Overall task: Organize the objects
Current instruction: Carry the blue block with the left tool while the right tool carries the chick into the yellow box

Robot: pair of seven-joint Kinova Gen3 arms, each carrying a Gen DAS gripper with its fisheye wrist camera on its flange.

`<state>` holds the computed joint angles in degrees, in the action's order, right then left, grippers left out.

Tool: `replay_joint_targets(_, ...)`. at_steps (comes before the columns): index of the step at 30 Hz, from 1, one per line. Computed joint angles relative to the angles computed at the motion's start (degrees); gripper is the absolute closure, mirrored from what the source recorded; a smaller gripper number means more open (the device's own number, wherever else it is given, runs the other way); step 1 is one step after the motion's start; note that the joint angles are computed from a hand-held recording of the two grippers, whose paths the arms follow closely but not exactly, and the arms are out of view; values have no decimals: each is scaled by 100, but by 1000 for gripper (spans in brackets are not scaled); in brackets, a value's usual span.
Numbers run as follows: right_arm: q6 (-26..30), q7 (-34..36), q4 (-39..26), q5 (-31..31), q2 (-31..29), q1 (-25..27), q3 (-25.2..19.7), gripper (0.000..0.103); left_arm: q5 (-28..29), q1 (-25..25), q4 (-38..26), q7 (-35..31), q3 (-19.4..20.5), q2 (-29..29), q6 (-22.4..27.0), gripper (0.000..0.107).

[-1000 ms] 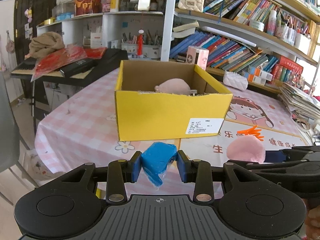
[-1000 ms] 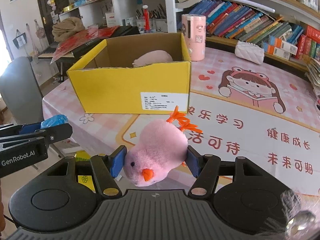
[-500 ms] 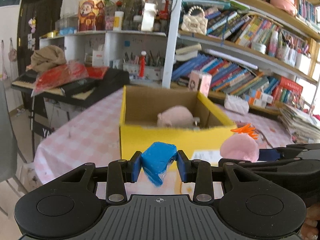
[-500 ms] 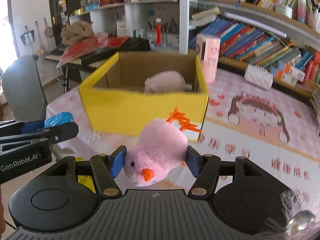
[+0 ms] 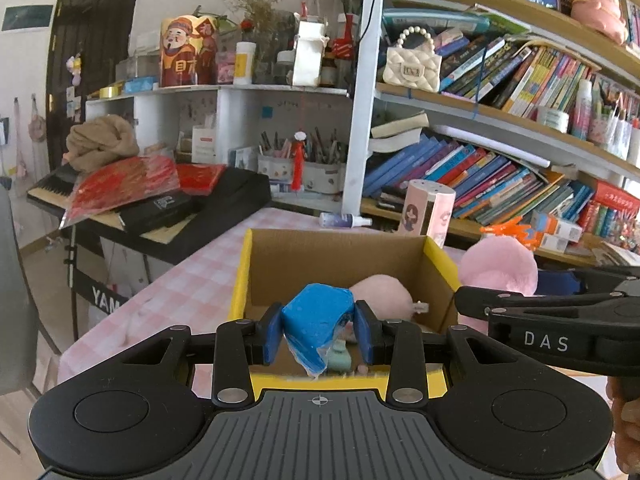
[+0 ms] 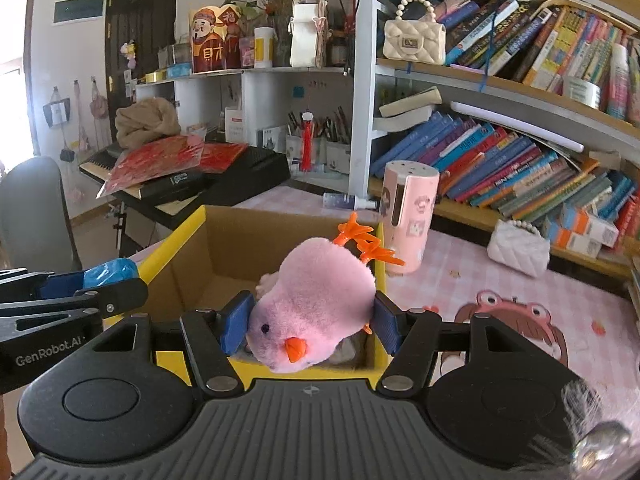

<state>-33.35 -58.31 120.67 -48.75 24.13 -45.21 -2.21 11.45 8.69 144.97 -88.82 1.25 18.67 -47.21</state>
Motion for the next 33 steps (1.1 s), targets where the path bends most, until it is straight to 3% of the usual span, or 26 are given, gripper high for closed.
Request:
replay_joint_targets(6, 262, -358, -305, 1055, 315, 525, -37, 42, 583, 278, -644, -422, -119, 300, 538, 72)
replay_joint_targets(11, 889, -614, -690, 1868, 596, 820, 89, 42, 1093, 531, -1092, -861, -283, 493, 1019, 72)
replay_joint_targets(20, 1563, -924, -1093, 3156, 937, 993, 274, 42, 1886, 962, -1651, -1564, -625, 767, 1755, 72)
replay_joint_targets(26, 1556, -1240, -1133, 3986, 1036, 1443, -95, 44, 2385, 1232, -1900, -1936, -868, 883, 2069, 72)
replay_joint_targets(33, 1312, -1338, -1119, 4364, 1139, 1530, -119, 41, 2891, 1438, -2082, -2241, -1087, 983, 2272, 72)
